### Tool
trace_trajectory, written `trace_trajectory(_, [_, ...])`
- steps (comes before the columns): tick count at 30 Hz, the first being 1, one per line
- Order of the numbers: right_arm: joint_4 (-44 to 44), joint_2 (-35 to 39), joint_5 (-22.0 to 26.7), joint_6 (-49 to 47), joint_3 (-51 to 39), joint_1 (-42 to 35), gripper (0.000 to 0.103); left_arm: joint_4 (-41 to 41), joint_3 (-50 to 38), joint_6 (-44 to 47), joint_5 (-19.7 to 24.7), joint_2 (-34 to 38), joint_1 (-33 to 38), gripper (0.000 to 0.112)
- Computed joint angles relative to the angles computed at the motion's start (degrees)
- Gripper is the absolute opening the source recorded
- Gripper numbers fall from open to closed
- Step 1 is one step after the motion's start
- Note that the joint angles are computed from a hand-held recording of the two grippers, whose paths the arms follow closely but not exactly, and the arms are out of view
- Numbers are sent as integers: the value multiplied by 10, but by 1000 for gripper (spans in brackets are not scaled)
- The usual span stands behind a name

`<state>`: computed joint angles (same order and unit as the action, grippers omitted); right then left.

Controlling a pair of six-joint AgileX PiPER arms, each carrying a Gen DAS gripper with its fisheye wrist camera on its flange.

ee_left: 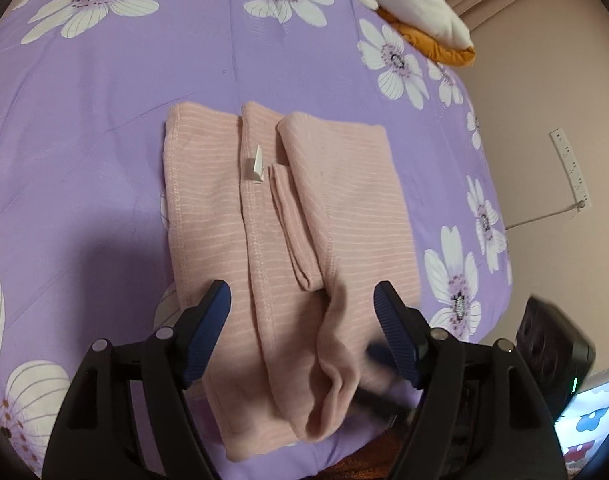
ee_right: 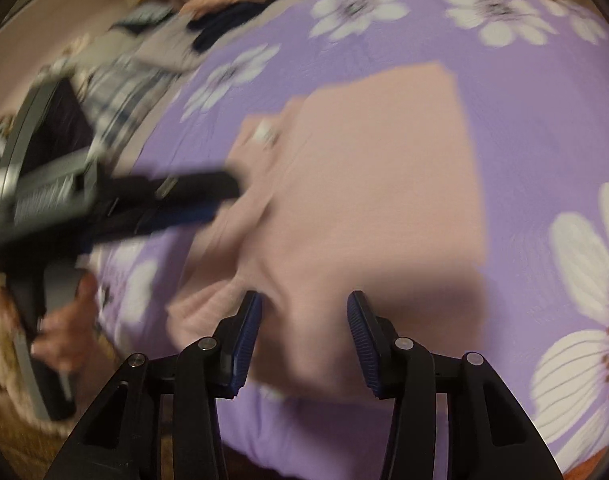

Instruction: Fold small clothes

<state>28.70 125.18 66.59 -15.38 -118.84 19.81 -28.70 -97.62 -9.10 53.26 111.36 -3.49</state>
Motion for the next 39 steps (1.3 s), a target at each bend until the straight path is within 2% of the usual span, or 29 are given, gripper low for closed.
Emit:
trace_trajectory(2, [-6, -1, 5, -11, 15, 11, 48, 6, -15, -5, 8, 15, 0, 74])
trace_trajectory(5, [-13, -22, -28, -22, 58, 20, 48, 6, -42, -9, 22, 37, -1, 75])
trace_trajectory(11, [20, -23, 2, -1, 32, -2, 48, 22, -107, -18, 47, 72, -14, 75])
trace_trajectory(17, [17, -42, -24, 19, 39, -21, 48, 37, -171, -30, 72, 121, -25, 75])
trace_trajectory(18, [12, -41, -27, 29, 39, -24, 48, 41, -176, -35, 70, 123, -27, 71])
trace_trajectory(20, [7, -41, -34, 42, 44, -28, 48, 66, -180, -48, 62, 125, -38, 52])
trace_trajectory(21, [6, -39, -34, 49, 44, -31, 48, 81, -176, -55, 54, 123, -43, 34])
trace_trajectory(22, [6, -33, -31, 54, 38, -35, 48, 91, -180, -57, 56, 128, -47, 30])
trace_trajectory(27, [-24, -18, -22, 83, 10, -37, 48, 86, -146, -51, 35, 103, -40, 20])
trace_trajectory(32, [-21, -8, -16, 89, -10, -40, 48, 72, -84, -33, -9, 36, -35, 19])
trace_trajectory(39, [-19, -19, -26, 80, 8, -39, 48, 105, -30, -47, -34, -15, -31, 19])
